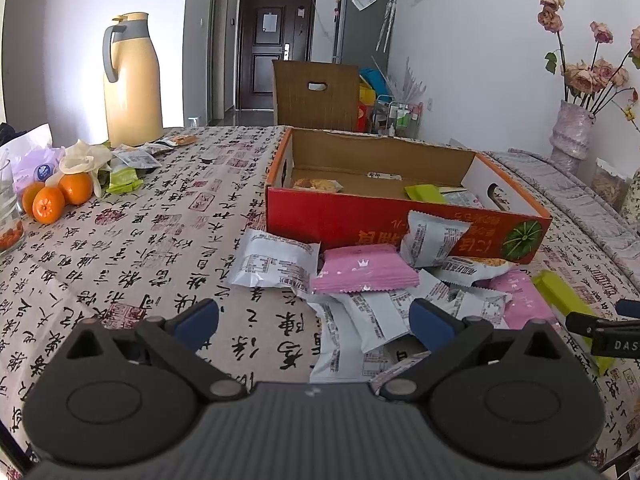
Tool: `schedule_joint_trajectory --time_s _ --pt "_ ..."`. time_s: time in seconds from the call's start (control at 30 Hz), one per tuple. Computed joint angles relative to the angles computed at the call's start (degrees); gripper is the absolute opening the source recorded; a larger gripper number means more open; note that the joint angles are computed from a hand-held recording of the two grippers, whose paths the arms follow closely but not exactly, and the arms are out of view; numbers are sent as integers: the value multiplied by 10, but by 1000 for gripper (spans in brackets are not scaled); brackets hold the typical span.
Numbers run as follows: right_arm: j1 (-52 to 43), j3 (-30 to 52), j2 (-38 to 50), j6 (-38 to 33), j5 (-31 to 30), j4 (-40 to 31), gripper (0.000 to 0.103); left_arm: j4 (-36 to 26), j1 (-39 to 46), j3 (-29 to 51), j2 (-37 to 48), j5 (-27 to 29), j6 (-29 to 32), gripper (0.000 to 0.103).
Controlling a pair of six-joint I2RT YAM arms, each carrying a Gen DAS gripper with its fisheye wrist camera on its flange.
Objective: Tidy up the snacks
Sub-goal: 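Move both tools back to the pile and grasp another yellow-green bar with right, then lower the left tool toward the pink packet while right holds the bar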
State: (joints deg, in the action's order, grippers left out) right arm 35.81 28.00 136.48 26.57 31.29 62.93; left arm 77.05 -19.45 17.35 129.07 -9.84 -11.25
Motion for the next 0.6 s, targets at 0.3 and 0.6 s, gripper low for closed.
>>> schedule_joint_trajectory --time_s 0.3,0.6 --pt "-54 36 10 -47 -85 -32 82 -24 -2 12 -4 -5 -4 103" --pt "-45 21 8 -77 -122 6 35 -40 -4 18 -7 -7 -6 103"
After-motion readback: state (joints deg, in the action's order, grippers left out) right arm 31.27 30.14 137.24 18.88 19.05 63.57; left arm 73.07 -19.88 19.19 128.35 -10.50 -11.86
